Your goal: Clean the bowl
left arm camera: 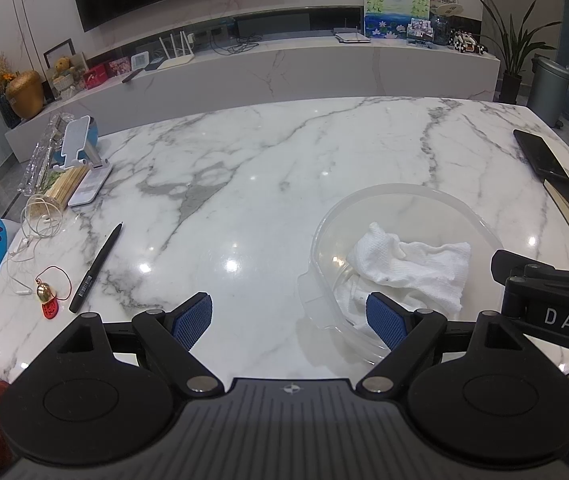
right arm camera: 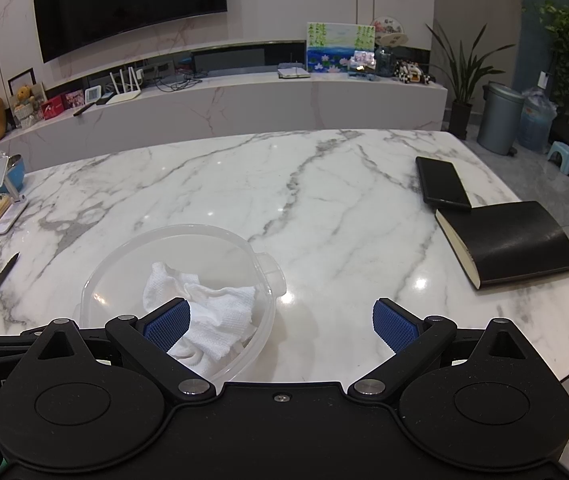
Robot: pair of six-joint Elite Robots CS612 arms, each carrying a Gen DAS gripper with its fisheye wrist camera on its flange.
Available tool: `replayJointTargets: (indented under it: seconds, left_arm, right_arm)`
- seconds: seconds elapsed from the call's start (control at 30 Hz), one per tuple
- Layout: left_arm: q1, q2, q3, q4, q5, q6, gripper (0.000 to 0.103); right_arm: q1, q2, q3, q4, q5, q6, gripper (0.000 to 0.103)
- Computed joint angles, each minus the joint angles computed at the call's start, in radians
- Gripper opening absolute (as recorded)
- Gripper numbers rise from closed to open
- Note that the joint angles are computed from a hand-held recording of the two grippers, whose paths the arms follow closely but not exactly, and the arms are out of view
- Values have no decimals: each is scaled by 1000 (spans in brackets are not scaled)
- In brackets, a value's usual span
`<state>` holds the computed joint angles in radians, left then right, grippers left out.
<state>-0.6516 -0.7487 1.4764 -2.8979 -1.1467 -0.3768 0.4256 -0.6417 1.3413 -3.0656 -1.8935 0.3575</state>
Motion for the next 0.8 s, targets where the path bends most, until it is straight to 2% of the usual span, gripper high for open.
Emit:
replayJointTargets:
  seconds: [0.8]
  left_arm:
    - [-2, -4, 1, 7, -1, -2, 84]
  right_arm:
    - [-1, -2, 4, -3, 0, 0, 97]
